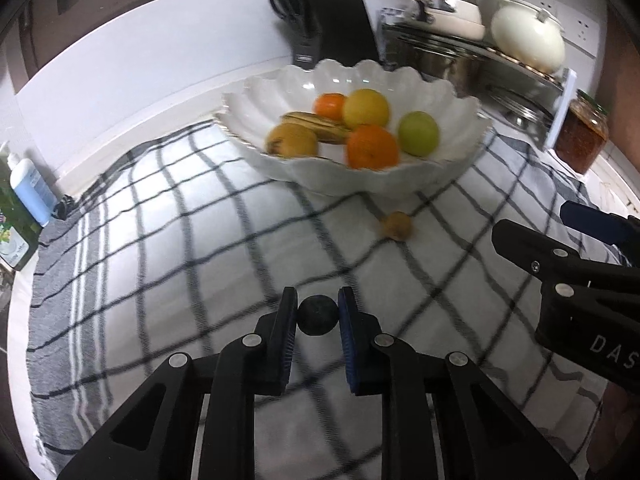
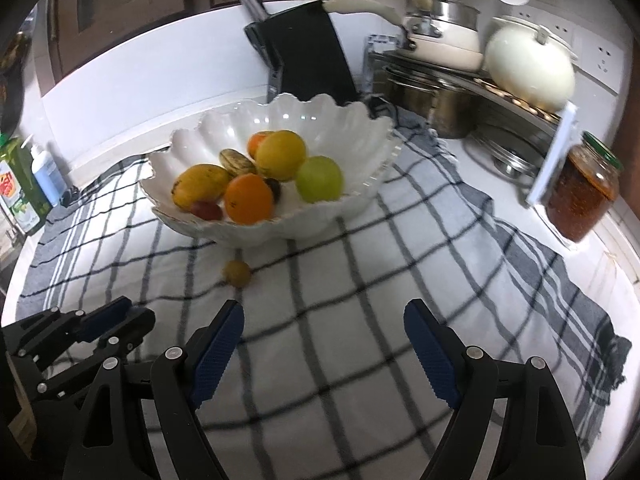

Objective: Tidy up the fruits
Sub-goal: 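Grasp the small yellow fruit with the right tool while the left tool holds the dark fruit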

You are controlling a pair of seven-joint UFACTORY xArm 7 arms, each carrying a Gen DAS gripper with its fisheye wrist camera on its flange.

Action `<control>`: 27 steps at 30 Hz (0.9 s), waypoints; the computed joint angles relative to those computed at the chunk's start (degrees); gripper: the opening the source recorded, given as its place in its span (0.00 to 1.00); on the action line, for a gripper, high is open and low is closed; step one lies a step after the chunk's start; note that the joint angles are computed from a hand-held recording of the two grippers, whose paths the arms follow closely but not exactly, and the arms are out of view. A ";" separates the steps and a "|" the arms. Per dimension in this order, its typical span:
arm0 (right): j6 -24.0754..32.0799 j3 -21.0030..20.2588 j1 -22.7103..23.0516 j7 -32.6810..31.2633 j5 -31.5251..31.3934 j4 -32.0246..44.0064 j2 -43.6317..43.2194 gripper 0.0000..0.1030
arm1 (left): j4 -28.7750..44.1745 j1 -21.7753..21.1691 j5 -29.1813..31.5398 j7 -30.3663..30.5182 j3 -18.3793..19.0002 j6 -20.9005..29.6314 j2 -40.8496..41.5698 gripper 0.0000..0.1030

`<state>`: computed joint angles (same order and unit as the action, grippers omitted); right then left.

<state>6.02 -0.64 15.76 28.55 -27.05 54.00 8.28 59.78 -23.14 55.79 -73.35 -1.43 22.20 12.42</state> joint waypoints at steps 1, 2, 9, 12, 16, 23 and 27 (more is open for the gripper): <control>0.02 0.21 0.25 0.05 0.06 0.75 0.71 0.80 | -0.20 0.17 0.09 -0.03 0.20 -0.01 -0.19 0.21; 0.19 0.45 0.52 -0.14 0.36 1.60 1.51 0.79 | -0.49 0.54 0.23 -0.01 0.49 -0.02 -0.46 0.21; 1.61 1.32 3.23 -2.81 4.46 7.68 7.38 0.66 | -2.25 3.73 0.83 0.50 1.54 -1.13 -1.53 0.21; 2.98 2.36 3.63 -5.05 7.35 10.31 9.79 0.53 | -2.77 5.09 0.98 1.03 1.95 -1.72 -1.69 0.21; 3.95 1.72 5.22 -6.18 9.36 12.64 12.19 0.44 | -2.73 6.22 0.66 1.65 2.21 -2.54 -1.38 0.21; 5.69 -0.42 7.47 -4.80 9.94 15.36 14.78 0.33 | -2.48 7.09 0.47 2.98 2.96 -3.79 -0.87 0.21; 6.01 -0.65 7.74 -4.33 9.81 16.24 15.85 0.23 | -2.31 7.22 0.01 3.76 3.17 -4.11 -0.69 0.21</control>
<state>12.03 -1.30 23.50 24.22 -17.24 70.24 24.13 57.47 -15.92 55.80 -69.60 1.74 18.09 11.73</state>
